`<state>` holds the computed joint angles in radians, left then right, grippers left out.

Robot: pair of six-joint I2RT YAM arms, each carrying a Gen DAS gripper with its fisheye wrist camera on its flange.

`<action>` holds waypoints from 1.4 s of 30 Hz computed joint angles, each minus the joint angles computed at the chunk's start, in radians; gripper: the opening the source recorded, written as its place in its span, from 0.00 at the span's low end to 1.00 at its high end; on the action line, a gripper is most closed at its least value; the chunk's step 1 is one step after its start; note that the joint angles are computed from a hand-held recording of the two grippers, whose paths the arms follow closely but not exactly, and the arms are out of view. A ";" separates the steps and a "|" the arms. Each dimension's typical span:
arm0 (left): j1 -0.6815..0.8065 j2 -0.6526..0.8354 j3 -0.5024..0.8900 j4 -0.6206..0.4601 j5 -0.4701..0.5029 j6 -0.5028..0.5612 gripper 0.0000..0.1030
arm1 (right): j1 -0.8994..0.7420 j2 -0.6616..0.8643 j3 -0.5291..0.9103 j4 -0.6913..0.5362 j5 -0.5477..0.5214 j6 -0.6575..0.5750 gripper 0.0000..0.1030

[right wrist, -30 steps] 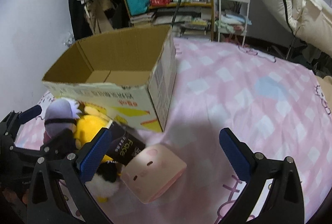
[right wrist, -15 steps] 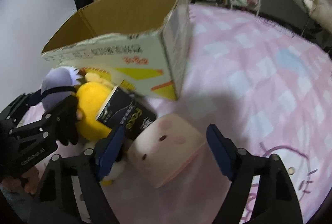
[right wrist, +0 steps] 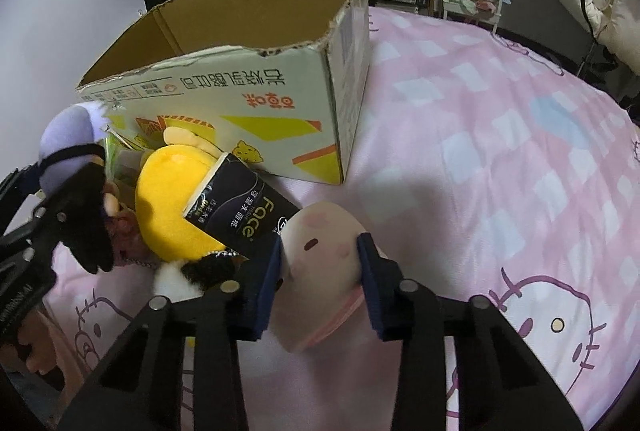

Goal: Organize soft objects
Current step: 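Lift the doll with the left tool while the right tool lifts the pig cushion over the box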

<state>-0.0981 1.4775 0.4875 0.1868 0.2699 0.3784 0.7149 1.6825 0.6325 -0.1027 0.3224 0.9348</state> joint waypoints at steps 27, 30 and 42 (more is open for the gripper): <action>0.311 -0.408 -0.060 -0.087 0.216 0.036 0.63 | 0.360 -0.376 0.018 -0.272 0.678 0.153 0.28; 0.331 -0.467 -0.086 -0.031 0.238 0.005 0.63 | 0.358 -0.392 0.041 -0.267 0.701 0.101 0.28; 0.240 -0.484 0.026 0.011 0.162 -0.073 0.63 | 0.271 -0.455 0.072 -0.073 0.692 -0.233 0.28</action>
